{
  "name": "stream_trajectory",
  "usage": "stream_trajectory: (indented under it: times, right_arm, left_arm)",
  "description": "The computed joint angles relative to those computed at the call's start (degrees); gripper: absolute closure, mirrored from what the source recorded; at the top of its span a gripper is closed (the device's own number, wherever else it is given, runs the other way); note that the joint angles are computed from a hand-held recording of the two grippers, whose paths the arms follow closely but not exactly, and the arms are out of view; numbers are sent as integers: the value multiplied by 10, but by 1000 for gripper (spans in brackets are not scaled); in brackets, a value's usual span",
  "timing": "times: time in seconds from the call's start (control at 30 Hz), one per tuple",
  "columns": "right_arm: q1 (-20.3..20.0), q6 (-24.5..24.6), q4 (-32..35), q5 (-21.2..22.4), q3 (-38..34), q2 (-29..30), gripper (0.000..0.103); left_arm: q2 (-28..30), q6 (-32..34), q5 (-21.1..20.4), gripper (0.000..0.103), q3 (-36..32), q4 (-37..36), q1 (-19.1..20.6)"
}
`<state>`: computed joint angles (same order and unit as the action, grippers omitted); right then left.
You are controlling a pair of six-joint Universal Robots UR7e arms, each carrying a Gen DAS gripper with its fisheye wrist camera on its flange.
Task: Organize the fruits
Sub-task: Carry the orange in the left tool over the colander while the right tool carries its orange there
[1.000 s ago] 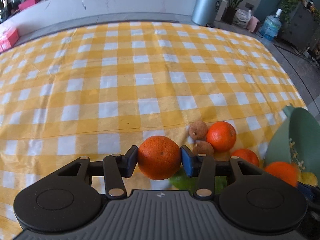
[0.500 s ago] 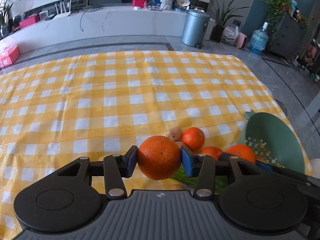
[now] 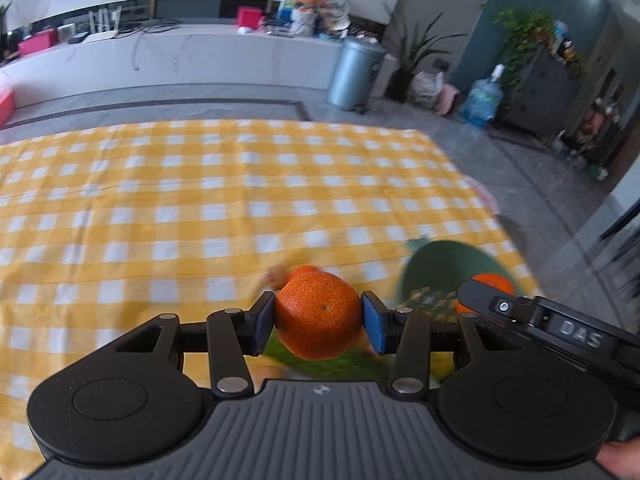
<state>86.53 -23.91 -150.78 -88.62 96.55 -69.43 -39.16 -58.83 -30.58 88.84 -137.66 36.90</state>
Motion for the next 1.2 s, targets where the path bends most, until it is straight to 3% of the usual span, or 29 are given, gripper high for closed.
stream_trajectory:
  times: [0.17,0.27,0.47,0.77,1.2]
  right_arm:
    - [-25,32,-5,-34,-25,4,65]
    - [-42,59,0,-33,-35,8,65]
    - [-58,92,-6,-26,-50,27,65]
    - [-57,103,17,-31,-73,55,65]
    - [-54,100,12,-37,-71,54,61]
  left_arm:
    - [38,70,-11,51,-29,-78,0]
    - [62,116,-40,51,-48,-129,5]
    - [114,183,-87,51,-108,-142,20]
    - [129,168,-96,51,-124,-130,36]
    - [126,151,-104,51,-121,-112,39]
